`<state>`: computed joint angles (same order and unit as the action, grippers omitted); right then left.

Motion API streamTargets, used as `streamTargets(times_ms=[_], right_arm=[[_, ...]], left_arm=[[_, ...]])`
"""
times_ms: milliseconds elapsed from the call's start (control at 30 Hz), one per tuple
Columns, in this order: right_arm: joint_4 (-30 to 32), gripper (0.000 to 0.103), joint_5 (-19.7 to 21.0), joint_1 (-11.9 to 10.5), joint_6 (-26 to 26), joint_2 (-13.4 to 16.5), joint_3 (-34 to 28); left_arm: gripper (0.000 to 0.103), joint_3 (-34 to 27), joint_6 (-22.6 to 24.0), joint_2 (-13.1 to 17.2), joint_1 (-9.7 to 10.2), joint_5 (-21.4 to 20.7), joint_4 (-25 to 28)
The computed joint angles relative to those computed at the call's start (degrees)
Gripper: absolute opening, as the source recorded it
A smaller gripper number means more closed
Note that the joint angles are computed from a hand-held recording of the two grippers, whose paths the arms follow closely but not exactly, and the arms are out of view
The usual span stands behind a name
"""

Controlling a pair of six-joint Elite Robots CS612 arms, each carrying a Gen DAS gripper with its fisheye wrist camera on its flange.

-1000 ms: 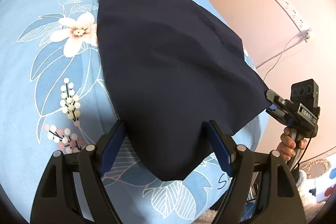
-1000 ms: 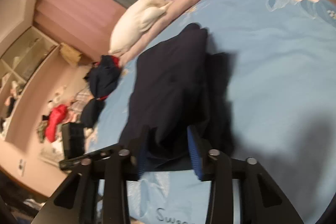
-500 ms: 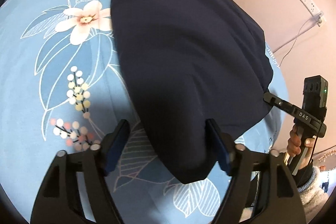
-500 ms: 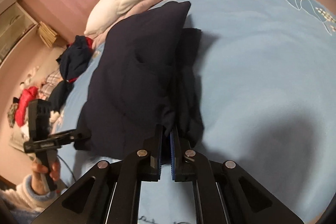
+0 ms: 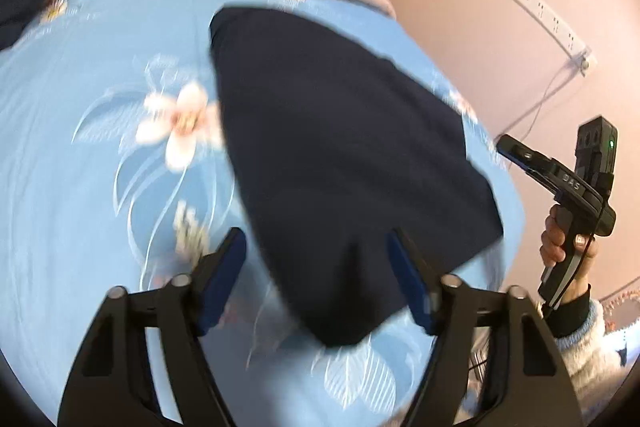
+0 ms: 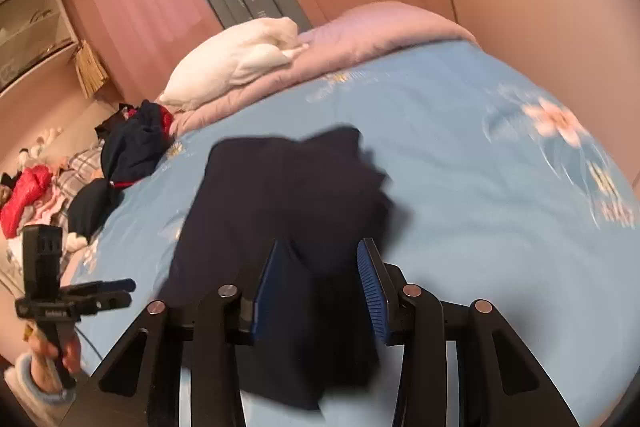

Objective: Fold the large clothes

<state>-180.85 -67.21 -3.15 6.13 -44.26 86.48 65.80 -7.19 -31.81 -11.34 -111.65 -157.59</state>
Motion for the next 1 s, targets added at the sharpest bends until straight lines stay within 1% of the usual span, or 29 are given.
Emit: streamTargets(times_ms=[33,67,100,133,167,233,267,333,367,433,500,533,567,633,667,700,767,833,867,933,967,1000], right_arm=[[2.35,0.042,-0.08,0.62,-0.54,1.15,-2.81],[4.16,0.042,-0.26,1.15,-0.76,2.14,-4.98],[5.76,0.042,-0.42,1.37,-1.09,2.65,-6.14],[8.92,0.042,-1.89,1.91,-1.87,3.73,-8.56],[10.21,0.042,-3.74,2.28,-2.29,4.09,-9.25],[16.67,0.042,-7.57,3.03,-2.88,6.16,-13.0],[18.66,0.042,-9.56,3.23,-2.57,7.22,-14.41],[21.51,0.042,-11.84,3.31,-1.84,8.71,-16.08],[21.1,0.042,-13.14,3.31,-1.13,9.39,-16.29],[20.3,0.043,-11.42,2.74,0.36,9.82,-16.02],[19.79,0.043,-10.78,2.26,2.37,9.58,-15.37],[19.48,0.043,-10.79,2.08,3.25,9.25,-14.83],[18.26,0.043,-11.53,2.06,3.78,8.66,-13.79],[15.32,0.043,-14.28,2.36,3.66,7.14,-11.39],[12.59,0.043,-14.96,2.49,2.6,5.98,-9.33],[10.07,0.043,-14.79,2.48,1.4,5.08,-7.72],[5.25,0.043,-13.94,2.36,-1.28,2.9,-3.86],[1.56,0.043,-11.56,2.19,-4.12,0.63,0.34],[-0.49,0.043,-9.39,1.98,-5.42,-0.42,2.73],[0.18,0.043,-7.36,1.99,-7.51,-1.13,4.36],[1.43,0.043,-7.59,2.08,-8.44,-1.21,4.75],[2.67,0.043,-8.86,2.29,-9.59,-1.13,5.16]], left_arm=[[0.055,-1.55,0.24,0.77,-0.25,-0.21,0.24],[0.051,-2.67,1.03,1.39,-0.6,0.33,0.06],[0.043,-3.71,2.31,1.8,-0.82,1.18,0.5],[0.041,-4.98,3.43,2.43,-1.02,1.94,1.73],[0.041,-6.06,4.06,3.12,-1.31,2.81,3.06],[0.041,-7.91,4.55,4.26,-1.48,3.44,6.78],[0.041,-8.01,5.36,4.8,-1.52,3.97,7.07],[0.041,-6.79,7.48,4.77,-1.55,4.42,4.8],[0.041,-6.18,8.71,4.69,-1.46,4.12,3.57],[0.041,-6.56,9.75,4.76,-1.26,3.37,4.21],[0.043,-7.62,9.2,5.11,-0.86,1.61,5.77],[0.043,-8.36,8.3,5.34,-0.43,-0.1,6.83],[0.043,-8.74,6.99,5.4,-0.02,-1.42,7.37],[0.043,-8.15,4.06,4.79,0.7,-2.26,7.09],[0.043,-7.48,3.2,4.35,0.96,-2.35,6.4],[0.043,-5.9,2.51,3.37,1.05,-2.42,5.39],[0.043,-3.53,2.81,2.03,1.39,-3.48,4.14],[0.043,-1.29,3.97,0.84,1.32,-3.22,3.32],[0.043,0.13,4.89,0.19,1.13,-2.5,2.63],[0.044,1.55,6.0,-0.25,0.6,-0.65,1.78],[0.044,2.37,5.77,-0.34,0.33,0.08,0.98],[0.046,3.01,5.35,-0.38,0.3,0.22,0.15]])
